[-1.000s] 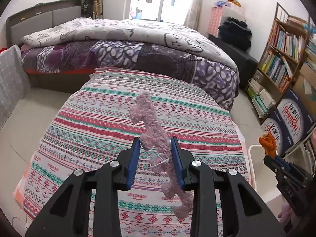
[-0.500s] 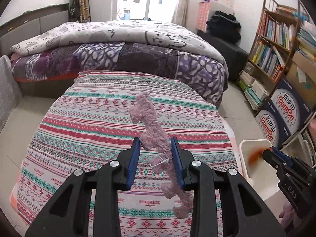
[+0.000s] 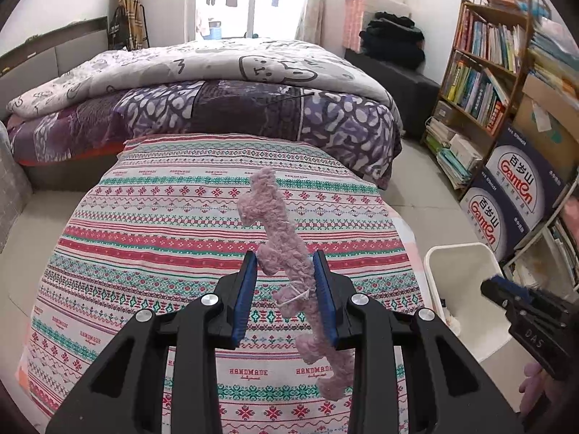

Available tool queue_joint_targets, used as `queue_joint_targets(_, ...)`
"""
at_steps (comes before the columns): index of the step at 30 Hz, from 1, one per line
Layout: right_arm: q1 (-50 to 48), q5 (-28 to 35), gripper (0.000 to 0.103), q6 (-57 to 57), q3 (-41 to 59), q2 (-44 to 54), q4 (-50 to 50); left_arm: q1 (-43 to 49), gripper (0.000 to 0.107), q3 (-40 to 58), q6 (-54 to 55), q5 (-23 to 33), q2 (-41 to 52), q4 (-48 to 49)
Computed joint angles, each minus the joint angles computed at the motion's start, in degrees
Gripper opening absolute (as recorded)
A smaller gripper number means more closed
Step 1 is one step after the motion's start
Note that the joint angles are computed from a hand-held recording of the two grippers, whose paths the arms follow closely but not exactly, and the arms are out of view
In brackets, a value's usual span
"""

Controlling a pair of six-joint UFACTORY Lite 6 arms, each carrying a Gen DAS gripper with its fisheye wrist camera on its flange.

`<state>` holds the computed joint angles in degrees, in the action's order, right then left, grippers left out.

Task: Collect trash
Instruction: 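Lift the orange peel with the right tool and carry it over the white bin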

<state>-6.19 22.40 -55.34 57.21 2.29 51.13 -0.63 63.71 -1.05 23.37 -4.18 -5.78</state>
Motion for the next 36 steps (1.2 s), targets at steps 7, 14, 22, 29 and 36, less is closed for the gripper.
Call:
queue_joint_targets(7,-0.14,2.92,0.03,2.19,-4.85,-0.57,-7.37,0.42,0.032,-0.12,2.17,0.32,-0.31,-2.0)
queue_joint_targets(14,3.6,1.24,0.055,6.26,-13.51,-2.65,-15.51,0.63,0.032,-0.1,2.4,0.59,-0.29,-2.22)
queue_joint_targets(22,8.5,-2.6,0.057,15.73,-15.73,1.7,-25.14,0.03,0.032,-0.01,1.86,0.71,-0.23,-1.26)
queue_joint_targets(29,8.27,-4.15,0.033,18.72,-15.56,1.85,-27.87,0.62,0.033,0.02,2.31,0.75,0.14,-1.88)
queue_joint_targets(36,8.15,-2.63,0.023,13.52,-14.13,0.69,-22.08,0.17,0.033,-0.42,1.64,-0.11,-0.07,-1.14)
